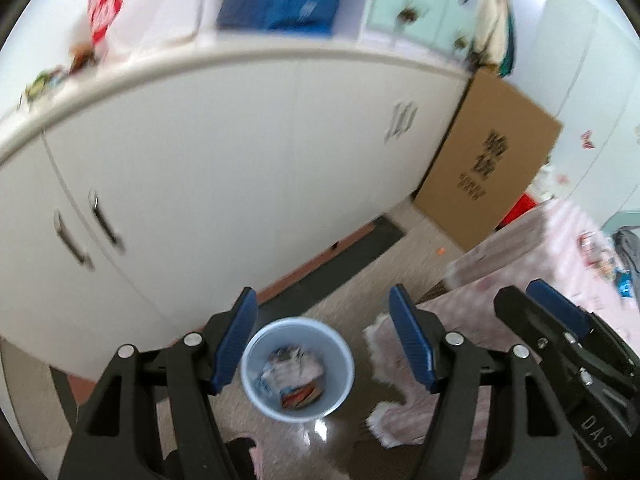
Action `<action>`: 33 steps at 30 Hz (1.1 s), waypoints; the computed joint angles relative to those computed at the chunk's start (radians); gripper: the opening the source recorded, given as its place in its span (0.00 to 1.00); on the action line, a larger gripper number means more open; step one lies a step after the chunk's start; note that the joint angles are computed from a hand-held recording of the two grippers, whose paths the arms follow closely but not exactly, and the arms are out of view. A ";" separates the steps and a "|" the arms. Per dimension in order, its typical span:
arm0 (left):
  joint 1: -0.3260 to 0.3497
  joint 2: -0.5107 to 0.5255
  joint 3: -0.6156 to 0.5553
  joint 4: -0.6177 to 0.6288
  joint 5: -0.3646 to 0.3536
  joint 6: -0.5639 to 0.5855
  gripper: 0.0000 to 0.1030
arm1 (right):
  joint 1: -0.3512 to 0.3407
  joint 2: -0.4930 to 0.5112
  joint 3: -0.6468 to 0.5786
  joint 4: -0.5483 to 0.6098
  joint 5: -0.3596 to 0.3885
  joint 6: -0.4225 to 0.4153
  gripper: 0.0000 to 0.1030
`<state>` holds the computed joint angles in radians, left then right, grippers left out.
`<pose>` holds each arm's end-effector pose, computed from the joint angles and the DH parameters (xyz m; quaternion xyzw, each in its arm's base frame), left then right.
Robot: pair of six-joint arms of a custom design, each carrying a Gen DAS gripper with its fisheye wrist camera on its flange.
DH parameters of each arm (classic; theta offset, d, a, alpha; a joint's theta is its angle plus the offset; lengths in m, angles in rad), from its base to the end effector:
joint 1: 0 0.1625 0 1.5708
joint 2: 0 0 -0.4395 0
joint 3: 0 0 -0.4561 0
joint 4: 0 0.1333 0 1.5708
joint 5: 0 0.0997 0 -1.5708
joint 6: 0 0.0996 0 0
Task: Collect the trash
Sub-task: 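Move both tools back over the table, then grasp the blue snack bag with right while left grasps the red-white wrapper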
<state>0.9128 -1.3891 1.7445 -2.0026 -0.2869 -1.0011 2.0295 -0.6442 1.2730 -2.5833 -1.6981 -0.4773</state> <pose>-0.1911 -0.6215 0.4156 -0.1592 0.7847 -0.4620 0.3814 0.4844 -0.7085 0.1039 0.4311 -0.8798 0.1897 0.0642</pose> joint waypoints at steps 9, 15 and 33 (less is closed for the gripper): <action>-0.073 0.240 -0.166 -0.416 -0.003 0.496 0.70 | -0.033 -0.110 0.011 -0.090 -0.055 -0.035 0.57; -0.061 0.435 -0.339 -0.568 -0.089 0.761 0.71 | -0.095 -0.156 -0.006 -0.128 -0.149 -0.091 0.62; 0.027 0.798 -0.809 -0.396 -0.174 0.931 0.71 | -0.243 0.016 -0.396 0.074 -0.324 -0.143 0.80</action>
